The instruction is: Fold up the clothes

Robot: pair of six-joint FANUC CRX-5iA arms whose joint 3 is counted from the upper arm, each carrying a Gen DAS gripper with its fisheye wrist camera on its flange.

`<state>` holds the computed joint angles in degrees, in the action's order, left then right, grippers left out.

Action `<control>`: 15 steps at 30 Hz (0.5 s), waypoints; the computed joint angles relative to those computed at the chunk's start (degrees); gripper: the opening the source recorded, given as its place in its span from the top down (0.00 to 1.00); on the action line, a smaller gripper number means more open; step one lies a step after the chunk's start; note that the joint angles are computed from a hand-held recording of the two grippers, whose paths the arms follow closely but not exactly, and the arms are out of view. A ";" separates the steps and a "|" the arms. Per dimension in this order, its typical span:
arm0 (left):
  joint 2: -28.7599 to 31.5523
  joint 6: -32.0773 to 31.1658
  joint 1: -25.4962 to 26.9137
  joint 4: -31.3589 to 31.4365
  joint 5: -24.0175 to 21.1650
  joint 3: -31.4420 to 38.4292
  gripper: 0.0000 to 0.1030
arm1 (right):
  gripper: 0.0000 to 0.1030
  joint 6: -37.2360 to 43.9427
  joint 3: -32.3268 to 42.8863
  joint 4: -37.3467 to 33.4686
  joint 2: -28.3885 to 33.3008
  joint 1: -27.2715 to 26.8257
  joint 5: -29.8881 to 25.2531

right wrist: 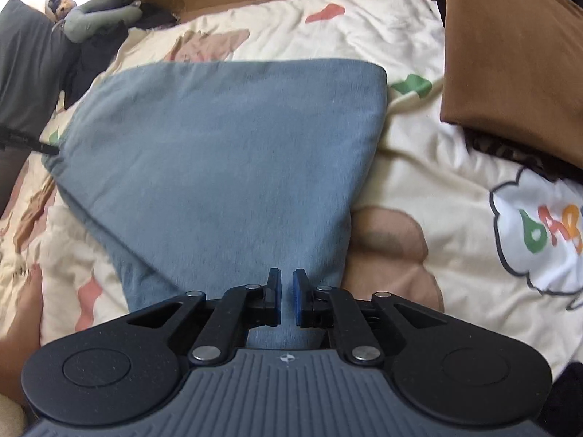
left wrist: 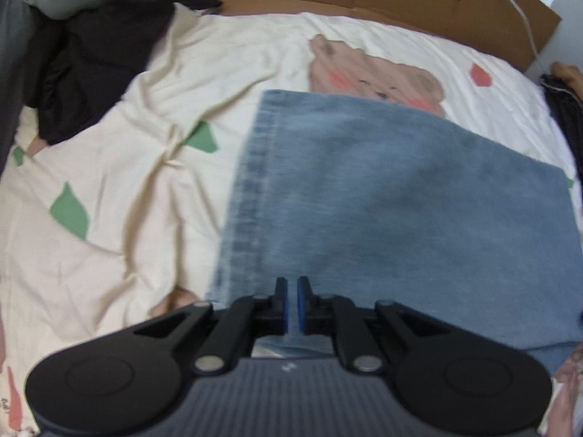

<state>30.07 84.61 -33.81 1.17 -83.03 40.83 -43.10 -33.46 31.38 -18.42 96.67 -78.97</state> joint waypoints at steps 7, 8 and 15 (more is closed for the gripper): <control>-1.62 -1.78 -0.11 -1.98 2.20 -4.52 0.96 | 0.91 2.81 -1.28 0.75 -0.52 -3.52 0.04; -1.69 -1.90 -0.07 -1.91 2.64 -5.10 0.96 | 0.90 3.67 -1.34 0.67 -0.50 -4.05 0.11; -2.46 -3.46 0.77 -0.30 4.33 -7.05 0.98 | 0.96 3.24 -1.52 -1.17 -0.15 -5.35 -0.50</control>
